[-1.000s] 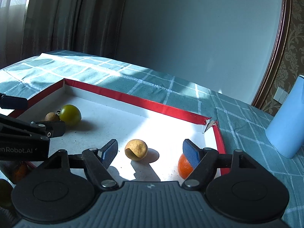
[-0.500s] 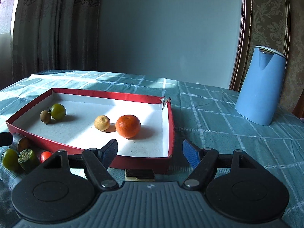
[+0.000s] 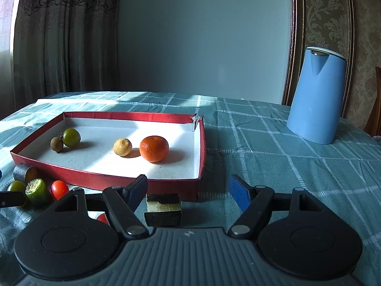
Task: Organize fruits
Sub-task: 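Grasp a red cherry tomato with the right tool while the left grasps a green tomato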
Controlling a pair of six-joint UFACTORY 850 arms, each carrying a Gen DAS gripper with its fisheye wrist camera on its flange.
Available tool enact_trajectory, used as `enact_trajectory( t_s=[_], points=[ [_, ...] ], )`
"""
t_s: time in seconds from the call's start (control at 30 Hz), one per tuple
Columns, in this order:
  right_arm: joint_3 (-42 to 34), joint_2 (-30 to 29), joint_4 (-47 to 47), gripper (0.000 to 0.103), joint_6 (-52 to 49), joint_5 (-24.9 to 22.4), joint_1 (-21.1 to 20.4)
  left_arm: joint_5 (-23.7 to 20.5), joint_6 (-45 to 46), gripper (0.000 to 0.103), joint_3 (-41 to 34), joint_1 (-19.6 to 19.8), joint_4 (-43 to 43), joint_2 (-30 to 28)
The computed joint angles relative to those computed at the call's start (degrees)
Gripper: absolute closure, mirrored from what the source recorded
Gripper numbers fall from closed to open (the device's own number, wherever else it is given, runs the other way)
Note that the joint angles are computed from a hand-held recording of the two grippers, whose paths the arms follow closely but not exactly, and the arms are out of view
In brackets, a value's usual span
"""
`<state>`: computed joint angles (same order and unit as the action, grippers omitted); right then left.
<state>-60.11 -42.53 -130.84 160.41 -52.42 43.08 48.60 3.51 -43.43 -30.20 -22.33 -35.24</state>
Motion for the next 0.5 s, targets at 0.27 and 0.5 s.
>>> enact_trajectory(
  t_s=[0.27, 0.5],
  points=[
    [0.2, 0.2, -0.8, 0.028, 0.3, 0.6, 0.1, -0.2, -0.5, 0.026, -0.3, 0.1, 1.5, -0.2],
    [2.8, 1.6, -4.7, 0.028, 5.2, 0.1, -0.1, -2.4, -3.6, 0.042, -0.8, 1.3, 6.4, -0.4]
  ],
)
